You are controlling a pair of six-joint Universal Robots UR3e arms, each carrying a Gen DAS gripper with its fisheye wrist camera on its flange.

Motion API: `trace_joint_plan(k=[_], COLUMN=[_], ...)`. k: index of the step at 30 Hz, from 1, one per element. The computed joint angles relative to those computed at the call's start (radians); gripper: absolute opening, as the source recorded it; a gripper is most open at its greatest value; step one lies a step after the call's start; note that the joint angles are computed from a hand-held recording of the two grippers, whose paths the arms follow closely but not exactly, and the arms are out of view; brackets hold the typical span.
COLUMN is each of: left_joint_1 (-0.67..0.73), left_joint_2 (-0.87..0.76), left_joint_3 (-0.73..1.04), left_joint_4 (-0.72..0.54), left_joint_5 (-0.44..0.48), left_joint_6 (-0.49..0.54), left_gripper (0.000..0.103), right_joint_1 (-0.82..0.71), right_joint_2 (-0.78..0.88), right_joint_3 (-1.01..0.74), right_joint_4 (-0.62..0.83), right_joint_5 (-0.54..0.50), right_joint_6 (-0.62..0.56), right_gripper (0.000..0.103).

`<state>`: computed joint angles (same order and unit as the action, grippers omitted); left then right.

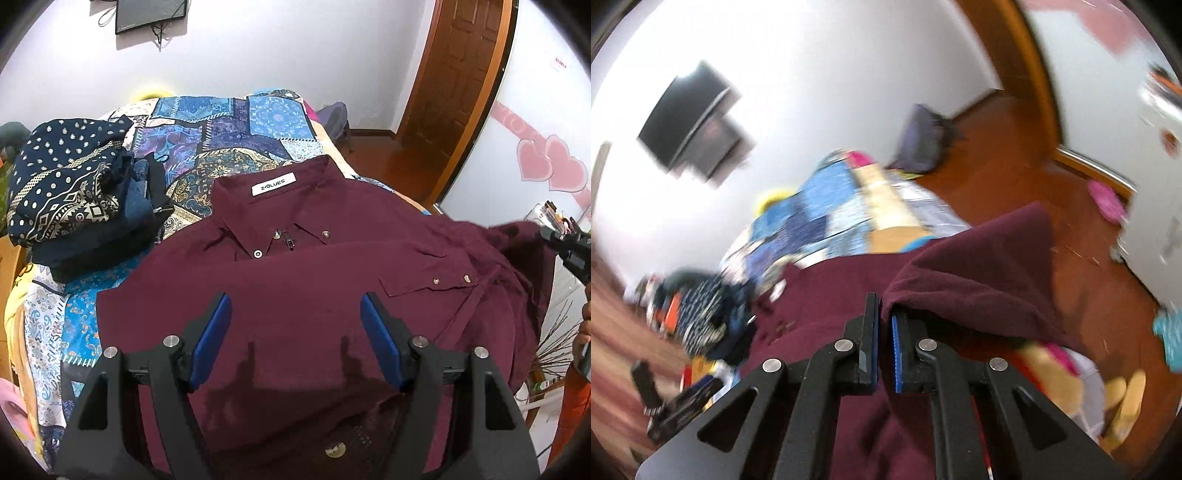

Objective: Fold large clothes

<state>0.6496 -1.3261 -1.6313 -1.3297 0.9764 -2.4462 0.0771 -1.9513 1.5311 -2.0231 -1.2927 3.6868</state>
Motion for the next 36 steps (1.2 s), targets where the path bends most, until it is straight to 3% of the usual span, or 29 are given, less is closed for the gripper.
trace_joint_plan(k=[8,13,17,19,22,24,27,36], left_joint_1=[0.055,0.062,0.047,0.032,0.022,0.015,0.005,-0.035], left_joint_2=[0.02,0.018,0.049,0.055,0.053,0.056,0.058,0.02], left_joint_3=[-0.01,-0.017,-0.051,-0.061,-0.054,-0.053,-0.054,-0.05], left_joint_4=[-0.07,-0.124,-0.098,-0.076,-0.074,-0.067,-0.051,0.006], left_joint_5=[-0.031,-0.033,-0.02,-0.011,-0.013,-0.013,-0.009,0.029], left_joint_6=[0.066,0.104,0.117,0.109,0.099,0.09,0.077,0.02], left_gripper=[0.071,0.071,0.071,0.071,0.071,0.071,0.071,0.071], right_joint_1=[0.357,0.363,0.401,0.417,0.421,0.425,0.397,0.102], right_joint_2=[0.296,0.32,0.343,0.359,0.338,0.331,0.261,0.019], right_joint_3=[-0.162,-0.096,-0.211,-0.288,-0.341,-0.344,-0.294,0.06], right_joint_4=[-0.007,0.029,0.102,0.158,0.204,0.175,0.148,0.077], right_joint_5=[-0.108,-0.091,-0.17,-0.205,-0.262,-0.307,-0.359,-0.196], right_joint_6=[-0.034,-0.036,-0.019,-0.022,-0.019,0.01,0.079,0.212], right_gripper=[0.006,0.006,0.008,0.013,0.033,0.055,0.069,0.072])
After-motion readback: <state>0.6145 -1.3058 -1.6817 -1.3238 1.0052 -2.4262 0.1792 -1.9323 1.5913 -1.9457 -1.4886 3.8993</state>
